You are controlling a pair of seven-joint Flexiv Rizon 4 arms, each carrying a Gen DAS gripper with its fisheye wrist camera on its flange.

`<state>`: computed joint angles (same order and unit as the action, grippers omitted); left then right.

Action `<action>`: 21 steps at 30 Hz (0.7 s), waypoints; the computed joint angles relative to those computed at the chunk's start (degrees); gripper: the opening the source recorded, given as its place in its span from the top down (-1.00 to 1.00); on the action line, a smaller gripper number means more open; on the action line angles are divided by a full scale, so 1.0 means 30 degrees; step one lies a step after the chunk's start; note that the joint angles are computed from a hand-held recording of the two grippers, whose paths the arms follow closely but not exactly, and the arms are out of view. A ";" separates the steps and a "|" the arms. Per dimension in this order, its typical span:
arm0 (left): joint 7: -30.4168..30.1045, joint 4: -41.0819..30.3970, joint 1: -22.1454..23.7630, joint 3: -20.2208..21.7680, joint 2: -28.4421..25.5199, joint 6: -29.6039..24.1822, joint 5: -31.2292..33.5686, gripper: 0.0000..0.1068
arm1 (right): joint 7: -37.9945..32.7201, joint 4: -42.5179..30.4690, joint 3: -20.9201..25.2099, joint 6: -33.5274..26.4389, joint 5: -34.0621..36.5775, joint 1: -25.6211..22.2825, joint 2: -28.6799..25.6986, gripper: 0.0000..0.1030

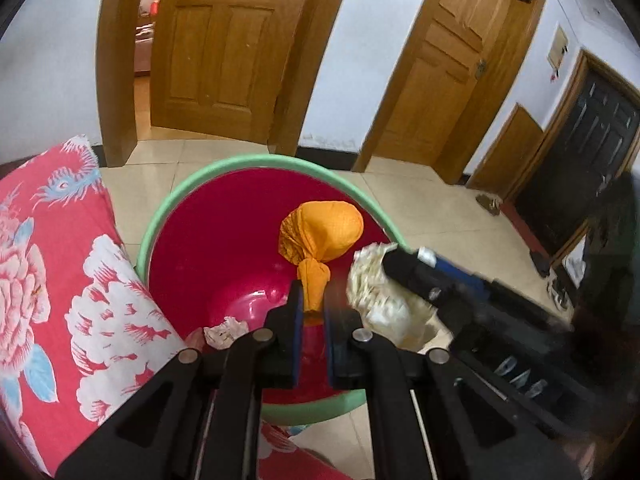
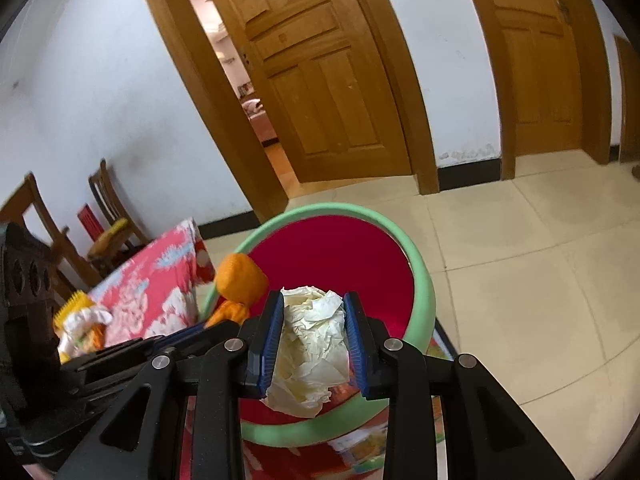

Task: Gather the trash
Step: 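Carry both items over the red bucket and open both tools to drop them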

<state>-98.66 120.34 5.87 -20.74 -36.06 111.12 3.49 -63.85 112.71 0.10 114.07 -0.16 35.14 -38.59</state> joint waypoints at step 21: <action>0.0087 -0.0095 0.0346 -0.0571 -0.0049 -0.1269 -0.0921 0.53 | 0.0973 -0.0316 -0.1530 -0.1320 0.0916 0.1212 -0.0371 -0.14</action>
<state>-98.40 120.06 6.91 -22.45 -36.21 107.32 0.72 -60.93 111.76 -4.49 110.11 2.59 38.78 -39.70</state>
